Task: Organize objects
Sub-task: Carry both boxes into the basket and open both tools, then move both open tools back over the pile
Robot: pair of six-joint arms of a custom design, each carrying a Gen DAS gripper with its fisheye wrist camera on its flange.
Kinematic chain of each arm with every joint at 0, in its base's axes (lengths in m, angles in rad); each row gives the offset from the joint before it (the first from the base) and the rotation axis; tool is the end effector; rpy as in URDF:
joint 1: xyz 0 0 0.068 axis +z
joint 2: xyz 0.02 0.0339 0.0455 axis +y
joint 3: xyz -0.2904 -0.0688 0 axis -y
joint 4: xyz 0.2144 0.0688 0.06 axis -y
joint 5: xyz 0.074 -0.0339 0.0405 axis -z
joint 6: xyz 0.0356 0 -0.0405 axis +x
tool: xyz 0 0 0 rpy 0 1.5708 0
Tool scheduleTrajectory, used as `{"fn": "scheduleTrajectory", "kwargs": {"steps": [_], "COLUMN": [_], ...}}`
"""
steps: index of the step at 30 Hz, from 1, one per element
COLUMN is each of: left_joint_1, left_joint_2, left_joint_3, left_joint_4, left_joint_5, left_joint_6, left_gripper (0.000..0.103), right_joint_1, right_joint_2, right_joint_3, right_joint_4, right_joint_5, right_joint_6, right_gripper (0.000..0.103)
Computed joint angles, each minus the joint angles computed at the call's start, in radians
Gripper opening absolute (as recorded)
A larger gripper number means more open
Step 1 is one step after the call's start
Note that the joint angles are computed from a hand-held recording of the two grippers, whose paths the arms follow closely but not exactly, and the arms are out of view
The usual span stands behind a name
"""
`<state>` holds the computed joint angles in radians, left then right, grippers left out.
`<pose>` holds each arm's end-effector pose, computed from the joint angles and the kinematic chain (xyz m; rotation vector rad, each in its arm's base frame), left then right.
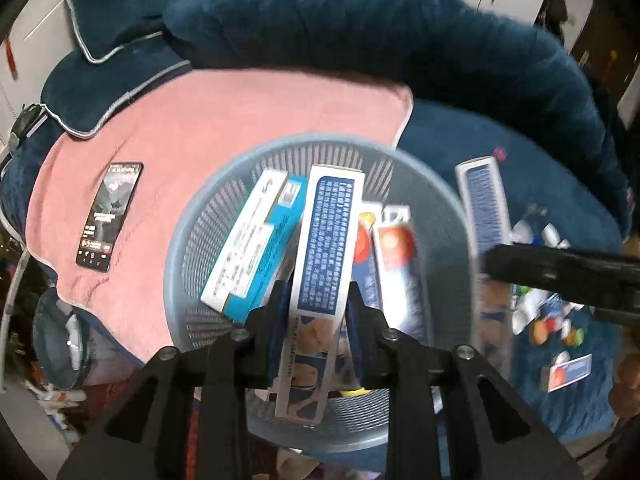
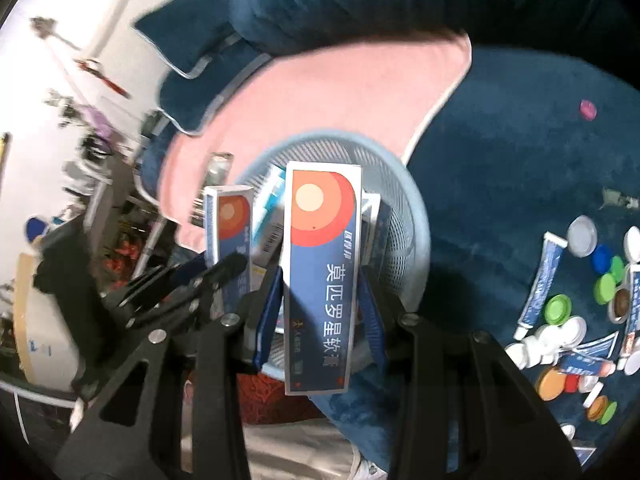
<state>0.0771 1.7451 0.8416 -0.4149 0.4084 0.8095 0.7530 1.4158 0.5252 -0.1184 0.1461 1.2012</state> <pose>0.2771 0.0072 0.1649 1.0403 2.5131 -0.3607 0.1603 0.1431 0.1790 0.6460 2.5814 0.5273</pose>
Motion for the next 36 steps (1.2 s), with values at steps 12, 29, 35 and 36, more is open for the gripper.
{"fn": "scheduleTrajectory", "kwargs": {"steps": [12,29,35,36], "left_joint_1": [-0.014,-0.334,-0.362,-0.357], "left_joint_2": [-0.047,-0.091,-0.114,-0.117], "left_joint_3": [-0.084,-0.436,-0.417,-0.406], "left_joint_4": [0.139,0.677,0.625,0.602], "left_joint_5": [-0.055,-0.383,-0.395,-0.385], "left_joint_6": [0.007,0.013,-0.025,-0.031], "left_gripper": [0.095,0.095,0.095,0.095], "right_joint_1": [0.01,0.026,0.044,0.047], "right_joint_2": [0.078,-0.072,-0.186,-0.197], "right_joint_3": [0.088,-0.033,-0.08,-0.084], "right_joint_4": [-0.219,-0.268,-0.332,-0.339], "right_joint_5": [0.08,0.073,0.093,0.095], "right_joint_6": [0.011,0.118,0.171,0.176], "right_gripper": [0.102,0.102,0.102,0.102]}}
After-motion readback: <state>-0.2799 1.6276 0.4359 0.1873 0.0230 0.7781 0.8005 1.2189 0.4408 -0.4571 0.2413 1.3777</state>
